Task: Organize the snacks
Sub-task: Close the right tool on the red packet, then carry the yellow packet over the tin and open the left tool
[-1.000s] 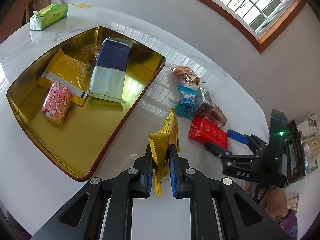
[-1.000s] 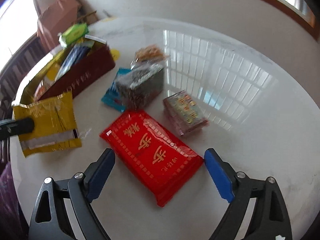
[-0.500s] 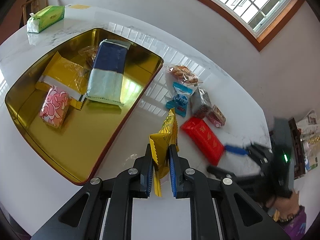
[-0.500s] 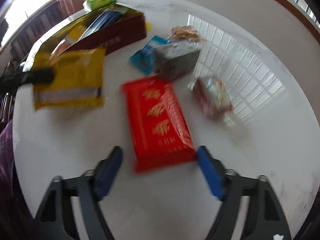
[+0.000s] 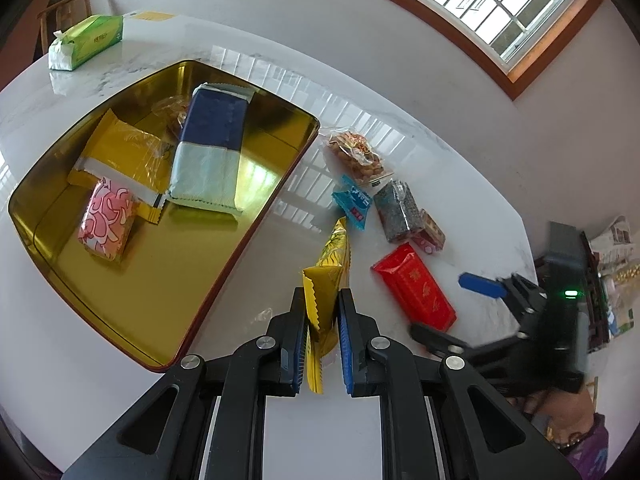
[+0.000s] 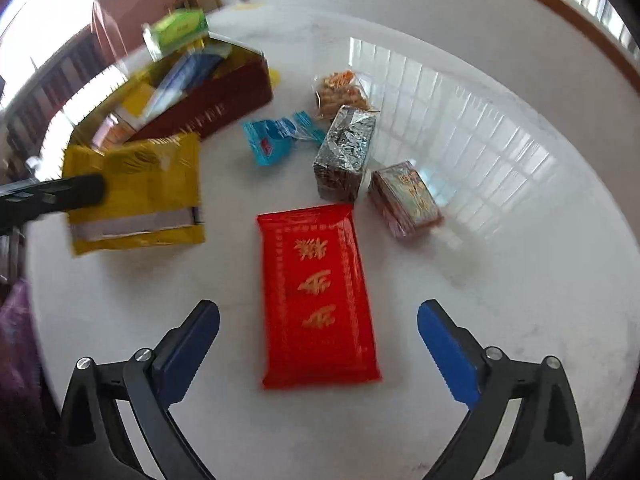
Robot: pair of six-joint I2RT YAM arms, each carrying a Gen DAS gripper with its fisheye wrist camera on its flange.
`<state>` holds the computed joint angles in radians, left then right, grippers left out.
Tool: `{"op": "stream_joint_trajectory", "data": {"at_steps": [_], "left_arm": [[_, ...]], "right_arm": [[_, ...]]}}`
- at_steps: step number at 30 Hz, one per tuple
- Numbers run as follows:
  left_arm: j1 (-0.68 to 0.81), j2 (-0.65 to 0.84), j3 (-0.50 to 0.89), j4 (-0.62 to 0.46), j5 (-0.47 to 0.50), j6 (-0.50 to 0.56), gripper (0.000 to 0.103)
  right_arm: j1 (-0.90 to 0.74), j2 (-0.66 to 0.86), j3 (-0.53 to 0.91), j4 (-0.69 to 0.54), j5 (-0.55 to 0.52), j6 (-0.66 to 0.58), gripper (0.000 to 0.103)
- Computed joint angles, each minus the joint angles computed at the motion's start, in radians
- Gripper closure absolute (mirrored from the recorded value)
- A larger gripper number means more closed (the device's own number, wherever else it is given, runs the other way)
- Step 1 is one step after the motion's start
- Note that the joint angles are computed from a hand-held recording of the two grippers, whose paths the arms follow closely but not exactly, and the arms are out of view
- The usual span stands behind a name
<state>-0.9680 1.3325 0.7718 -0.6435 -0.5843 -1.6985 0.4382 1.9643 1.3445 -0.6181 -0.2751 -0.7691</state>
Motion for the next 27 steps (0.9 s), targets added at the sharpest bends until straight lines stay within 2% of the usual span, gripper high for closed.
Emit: {"op": "stream_joint_trajectory", "data": {"at_steps": [1, 2, 3, 4, 5, 7, 9, 11, 15, 18, 22, 27], "left_arm": [[0.001, 0.001, 0.000, 0.002, 0.001, 0.003, 0.088], [0.004, 0.000, -0.003, 0.006, 0.005, 0.008, 0.088], [0.008, -0.004, -0.008, 0.016, 0.013, 0.016, 0.088], [0.008, -0.006, -0.009, 0.019, 0.013, 0.020, 0.088], [0.008, -0.006, -0.008, 0.019, 0.010, 0.026, 0.088], [0.005, -0.004, 0.002, 0.012, 0.004, 0.041, 0.088], [-0.003, -0.001, 0.017, 0.004, -0.010, 0.059, 0.088], [-0.006, -0.001, 0.022, 0.008, -0.011, 0.074, 0.088], [-0.015, -0.009, 0.025, 0.013, -0.014, 0.080, 0.088], [-0.014, -0.013, 0.036, 0.010, -0.012, 0.103, 0.088], [-0.008, -0.027, 0.038, 0.010, -0.003, 0.128, 0.088], [-0.018, -0.046, 0.078, -0.058, -0.035, 0.161, 0.089]], "right_arm": [[0.015, 0.026, 0.020, 0.011, 0.040, 0.011, 0.004], [0.025, 0.049, 0.035, 0.005, 0.063, 0.021, 0.009], [0.018, 0.053, 0.034, -0.011, 0.027, 0.018, 0.013], [0.012, 0.028, -0.001, 0.005, -0.004, -0.002, 0.022], [0.008, 0.011, -0.021, 0.012, -0.009, -0.020, 0.037], [-0.024, -0.031, -0.046, 0.000, 0.001, -0.020, 0.060], [-0.071, -0.085, -0.119, 0.063, 0.033, -0.039, 0.062], [-0.148, -0.098, -0.146, 0.070, 0.000, -0.060, 0.062], [-0.336, -0.154, -0.238, 0.157, -0.041, -0.088, 0.062], [-0.494, -0.142, -0.246, 0.196, -0.107, -0.045, 0.062], [-0.653, -0.084, -0.200, 0.228, -0.171, 0.074, 0.062], [-0.712, -0.067, -0.220, 0.332, -0.197, 0.171, 0.061]]}}
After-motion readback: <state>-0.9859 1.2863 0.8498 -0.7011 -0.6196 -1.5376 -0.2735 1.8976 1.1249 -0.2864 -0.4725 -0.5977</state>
